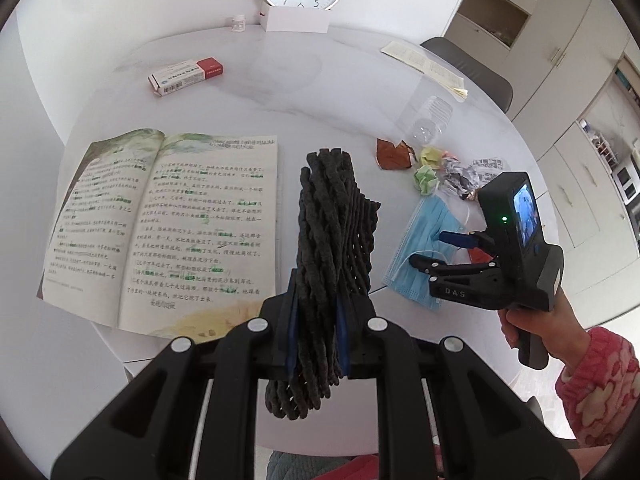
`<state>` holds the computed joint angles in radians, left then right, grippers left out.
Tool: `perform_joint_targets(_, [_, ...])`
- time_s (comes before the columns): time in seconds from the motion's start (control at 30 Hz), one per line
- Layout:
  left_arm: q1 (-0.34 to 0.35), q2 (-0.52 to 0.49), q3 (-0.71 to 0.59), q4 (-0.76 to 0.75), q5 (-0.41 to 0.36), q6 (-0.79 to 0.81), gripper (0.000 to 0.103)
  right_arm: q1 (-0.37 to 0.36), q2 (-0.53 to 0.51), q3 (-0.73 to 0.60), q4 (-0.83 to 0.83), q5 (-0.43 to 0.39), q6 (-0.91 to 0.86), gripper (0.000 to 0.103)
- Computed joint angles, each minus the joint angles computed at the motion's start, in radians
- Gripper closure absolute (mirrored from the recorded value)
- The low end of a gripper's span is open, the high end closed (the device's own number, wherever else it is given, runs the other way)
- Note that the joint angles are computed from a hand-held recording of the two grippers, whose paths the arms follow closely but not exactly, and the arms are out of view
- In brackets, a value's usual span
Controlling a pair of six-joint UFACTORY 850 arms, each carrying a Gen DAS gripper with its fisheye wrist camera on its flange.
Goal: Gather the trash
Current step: 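Grasp the black mesh pad with the left gripper while the right gripper approaches the blue mask, then drop the black mesh pad into the wastebasket with the left gripper while the right gripper grasps the blue mask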
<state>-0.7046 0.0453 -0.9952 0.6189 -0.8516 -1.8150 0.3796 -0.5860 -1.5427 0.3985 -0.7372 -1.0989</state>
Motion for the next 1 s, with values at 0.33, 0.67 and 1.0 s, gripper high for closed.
perform_joint_targets(0.33, [0.024,0.008,-0.005,0.037,0.01,0.019,0.088,-0.034,0.012,-0.022,0.13,-0.162,0.016,0.085])
perform_joint_targets(0.67, [0.036,-0.024,-0.08,0.094,0.044,0.121,0.088,-0.176,-0.041,-0.202,0.532,-0.642,0.079,0.085])
perform_joint_targets(1.0, [0.027,-0.145,-0.249,0.081,0.137,0.341,0.088,-0.329,0.011,-0.281,0.682,-0.612,0.103,0.085])
